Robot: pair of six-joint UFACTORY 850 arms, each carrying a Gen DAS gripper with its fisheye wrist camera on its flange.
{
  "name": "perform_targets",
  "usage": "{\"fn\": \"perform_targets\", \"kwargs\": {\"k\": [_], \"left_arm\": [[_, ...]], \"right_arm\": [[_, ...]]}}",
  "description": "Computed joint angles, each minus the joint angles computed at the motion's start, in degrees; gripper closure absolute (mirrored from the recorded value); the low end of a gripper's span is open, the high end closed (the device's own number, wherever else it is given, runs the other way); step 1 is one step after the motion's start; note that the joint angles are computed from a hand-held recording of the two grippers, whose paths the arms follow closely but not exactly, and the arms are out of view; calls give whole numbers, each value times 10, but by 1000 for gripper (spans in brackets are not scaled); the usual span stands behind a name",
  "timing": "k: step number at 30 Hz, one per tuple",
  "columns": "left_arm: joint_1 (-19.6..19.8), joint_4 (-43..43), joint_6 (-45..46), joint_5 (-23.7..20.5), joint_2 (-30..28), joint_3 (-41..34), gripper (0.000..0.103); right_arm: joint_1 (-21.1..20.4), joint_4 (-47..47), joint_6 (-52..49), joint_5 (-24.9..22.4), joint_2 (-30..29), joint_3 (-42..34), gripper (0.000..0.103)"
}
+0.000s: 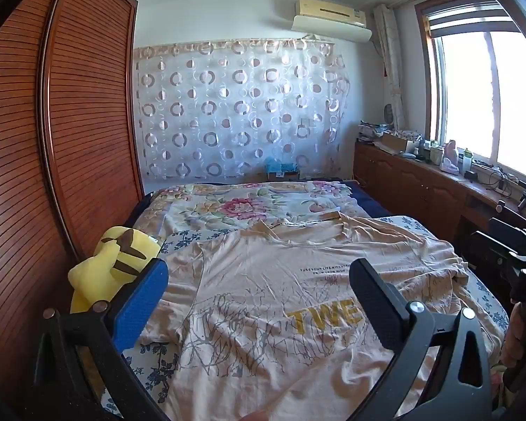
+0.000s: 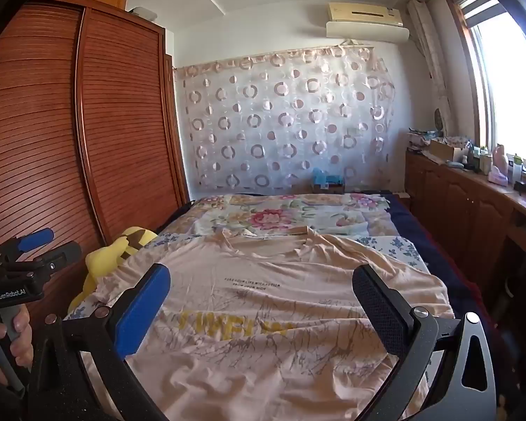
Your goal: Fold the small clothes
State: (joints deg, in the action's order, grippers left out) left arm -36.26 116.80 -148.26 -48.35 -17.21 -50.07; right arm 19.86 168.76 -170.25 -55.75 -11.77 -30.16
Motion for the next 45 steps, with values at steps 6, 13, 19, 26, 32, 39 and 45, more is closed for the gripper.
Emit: {"fn": "perform_targets", "kwargs": {"k": [6,13,19,26,32,39,45], "left_arm": [[1,6,-4,0,4,4,0],[6,12,-9,2,0,3,0],[0,1,5,-1,-1,0,0],[0,0,6,-2,-1,0,0],[0,1,6,-2,-1,-1,0],[0,1,7,-2,-1,0,0],[-1,1,7,-3,-1,0,0]], "right_arm": [[0,2,2,-3,0,0,0],[-2,-1,1,-10,-6,1,0],[-2,-1,3,-3,-2,0,0],[-1,1,2,-1,1,2,0],[0,3,0,-1,-1,1,0],[0,3,1,-1,-1,0,0],[0,3,0,-1,-1,0,0]]}}
